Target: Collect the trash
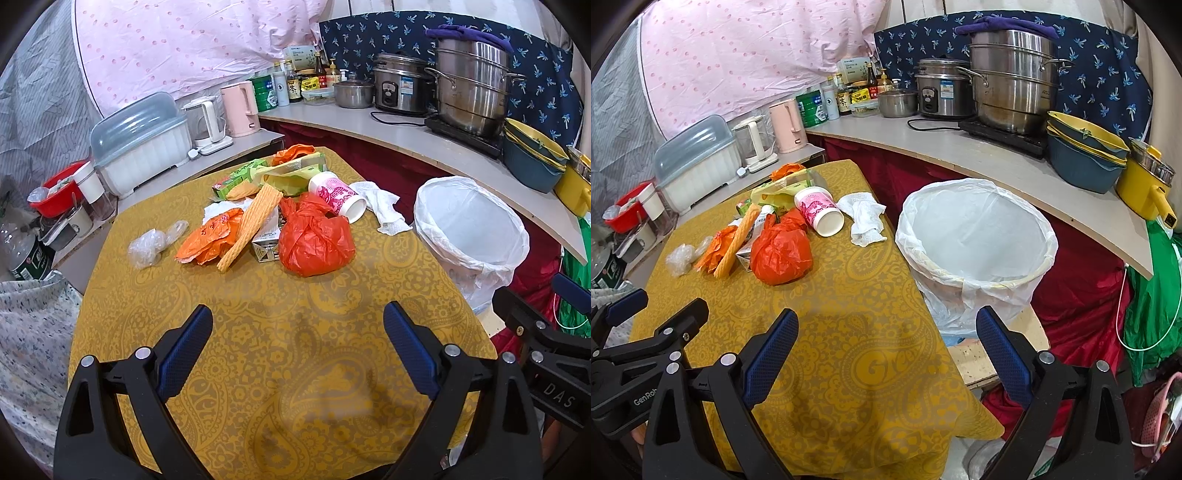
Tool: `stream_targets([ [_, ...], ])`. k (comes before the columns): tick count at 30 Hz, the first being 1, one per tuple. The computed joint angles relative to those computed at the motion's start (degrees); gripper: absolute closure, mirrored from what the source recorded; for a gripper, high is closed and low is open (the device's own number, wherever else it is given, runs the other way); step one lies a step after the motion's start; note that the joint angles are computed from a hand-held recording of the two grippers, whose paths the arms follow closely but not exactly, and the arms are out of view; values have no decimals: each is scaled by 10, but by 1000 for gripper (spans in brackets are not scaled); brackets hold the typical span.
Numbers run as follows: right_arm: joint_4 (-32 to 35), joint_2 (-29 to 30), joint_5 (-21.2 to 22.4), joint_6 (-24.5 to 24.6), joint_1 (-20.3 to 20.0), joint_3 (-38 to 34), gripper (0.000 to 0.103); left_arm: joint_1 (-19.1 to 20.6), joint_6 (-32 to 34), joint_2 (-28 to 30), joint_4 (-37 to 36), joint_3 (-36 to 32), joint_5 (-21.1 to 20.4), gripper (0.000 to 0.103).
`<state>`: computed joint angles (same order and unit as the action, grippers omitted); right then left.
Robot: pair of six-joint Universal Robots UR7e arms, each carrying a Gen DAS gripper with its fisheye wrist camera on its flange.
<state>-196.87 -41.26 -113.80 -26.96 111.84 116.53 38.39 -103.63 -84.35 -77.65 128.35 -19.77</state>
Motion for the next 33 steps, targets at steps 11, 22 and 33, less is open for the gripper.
stream_targets([
  [11,-5,3,-2,-1,0,0,10,1,11,-3,-15,5,-2,14],
  [22,-5,9,-3,-4,2,-3,10,2,8,-3,-15,5,-3,14],
  [33,-6,10,-3,-3,3,-3,10,5,24,-8,-33,10,-4,14],
])
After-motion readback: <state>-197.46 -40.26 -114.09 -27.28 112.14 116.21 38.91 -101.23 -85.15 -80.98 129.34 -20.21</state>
